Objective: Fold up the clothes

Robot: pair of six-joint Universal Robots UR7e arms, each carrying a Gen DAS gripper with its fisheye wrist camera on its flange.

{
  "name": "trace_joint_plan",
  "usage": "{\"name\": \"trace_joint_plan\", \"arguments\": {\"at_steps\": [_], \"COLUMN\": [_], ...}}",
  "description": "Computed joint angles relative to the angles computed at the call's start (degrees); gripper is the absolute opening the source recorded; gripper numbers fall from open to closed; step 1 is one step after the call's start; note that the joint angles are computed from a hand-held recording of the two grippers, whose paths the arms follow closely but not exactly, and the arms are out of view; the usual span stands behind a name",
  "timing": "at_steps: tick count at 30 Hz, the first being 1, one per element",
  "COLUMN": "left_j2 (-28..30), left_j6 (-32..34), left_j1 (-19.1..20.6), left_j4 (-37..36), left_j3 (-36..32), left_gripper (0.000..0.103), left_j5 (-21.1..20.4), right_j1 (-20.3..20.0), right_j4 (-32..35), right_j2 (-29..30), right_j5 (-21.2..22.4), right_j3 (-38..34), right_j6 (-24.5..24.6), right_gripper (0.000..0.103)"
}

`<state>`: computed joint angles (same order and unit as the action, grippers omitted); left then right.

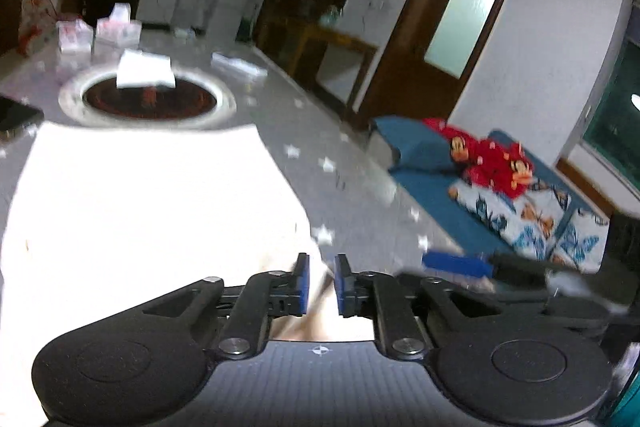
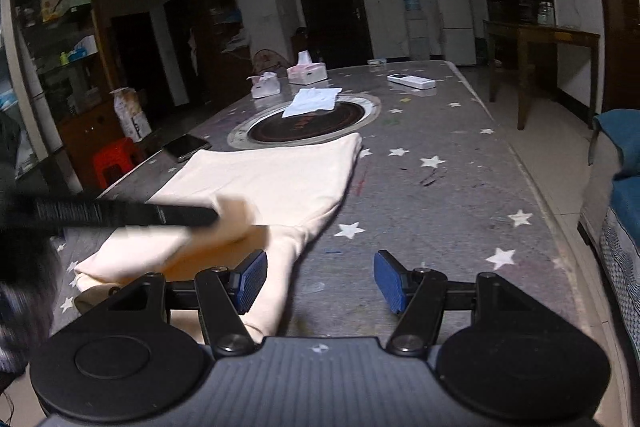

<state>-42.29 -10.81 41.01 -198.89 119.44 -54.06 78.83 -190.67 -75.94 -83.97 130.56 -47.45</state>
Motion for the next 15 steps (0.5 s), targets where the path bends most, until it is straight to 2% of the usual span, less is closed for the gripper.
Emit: {"name": "trace_joint_plan", "arguments": {"at_steps": [3, 5, 9, 12, 15], "left_j2": [-1.3, -2.5, -5.7, -8.4, -9.8], "left_j6": [-0.6, -0.7, -1.7, -3.9, -4.2], "left_j1": [-0.1, -0.2, -0.3, 0.5, 1.6], "left_j4": [0.8, 0.6, 0.2, 1.8, 2.7], "left_j3": [1.8, 3.3, 6.2, 8.0, 8.6], "left_gripper": [0.031, 0.031, 0.031, 0.029, 0.029], "left_j5": [-0.3, 0.1, 5.4, 9.3, 11.2], "right_j1": [0.5, 0.9, 2.2, 3.7, 5.1], "right_j4": [0.4, 1.2, 2.8, 4.0, 4.9], "right_j2": [0.3, 0.7, 2.0, 3.7, 5.7], "right_j5": [-0.1, -0.2, -0.3, -0.6, -1.3], "right_j3": [-0.5, -1.0, -1.9, -3.1, -4.4], "right_j6": [-0.1, -0.4, -1.4, -1.8, -2.2], "right_gripper": [0.058, 0.055, 0.051, 0.044, 0.041]}}
